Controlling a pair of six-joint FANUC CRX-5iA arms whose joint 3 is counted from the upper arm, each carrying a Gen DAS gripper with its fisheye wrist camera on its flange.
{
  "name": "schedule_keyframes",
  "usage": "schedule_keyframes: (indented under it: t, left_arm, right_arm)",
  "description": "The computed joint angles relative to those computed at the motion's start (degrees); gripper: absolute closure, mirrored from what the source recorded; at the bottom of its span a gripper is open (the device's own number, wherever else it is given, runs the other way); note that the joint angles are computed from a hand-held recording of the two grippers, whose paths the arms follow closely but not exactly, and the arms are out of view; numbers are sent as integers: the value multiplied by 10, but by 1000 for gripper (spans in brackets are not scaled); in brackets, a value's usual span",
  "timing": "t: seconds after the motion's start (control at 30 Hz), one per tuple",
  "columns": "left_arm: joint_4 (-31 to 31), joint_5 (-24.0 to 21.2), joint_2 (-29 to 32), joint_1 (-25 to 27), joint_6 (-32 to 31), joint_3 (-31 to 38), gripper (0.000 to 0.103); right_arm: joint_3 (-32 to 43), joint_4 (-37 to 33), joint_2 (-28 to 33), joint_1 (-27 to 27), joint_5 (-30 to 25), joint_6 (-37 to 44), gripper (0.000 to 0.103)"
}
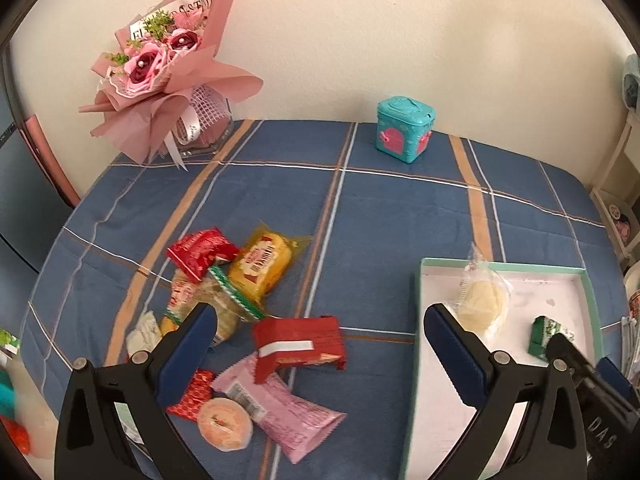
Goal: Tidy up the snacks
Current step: 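Move both tools back toward the snack pile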
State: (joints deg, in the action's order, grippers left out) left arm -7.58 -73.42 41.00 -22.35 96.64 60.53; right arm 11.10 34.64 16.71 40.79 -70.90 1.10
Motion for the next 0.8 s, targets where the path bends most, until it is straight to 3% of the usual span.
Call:
schedule_keyframes:
  t: [0.1, 0.43, 0.6, 0.8]
  left_arm:
    - [-7, 12, -7, 2, -5, -12, 0]
    - [26, 76, -55, 25, -15, -109, 0]
    - [32, 110, -95, 34, -23, -169, 0]
    - [48, 126, -123, 44, -44, -214, 0]
  right_arm:
    - [10, 12, 10, 5, -31, -7, 0]
    - [-10, 35, 1, 31, -21, -31, 1]
    - [26, 58, 33, 55, -96, -21, 1]
    - [12, 31, 16, 64, -64, -27, 1]
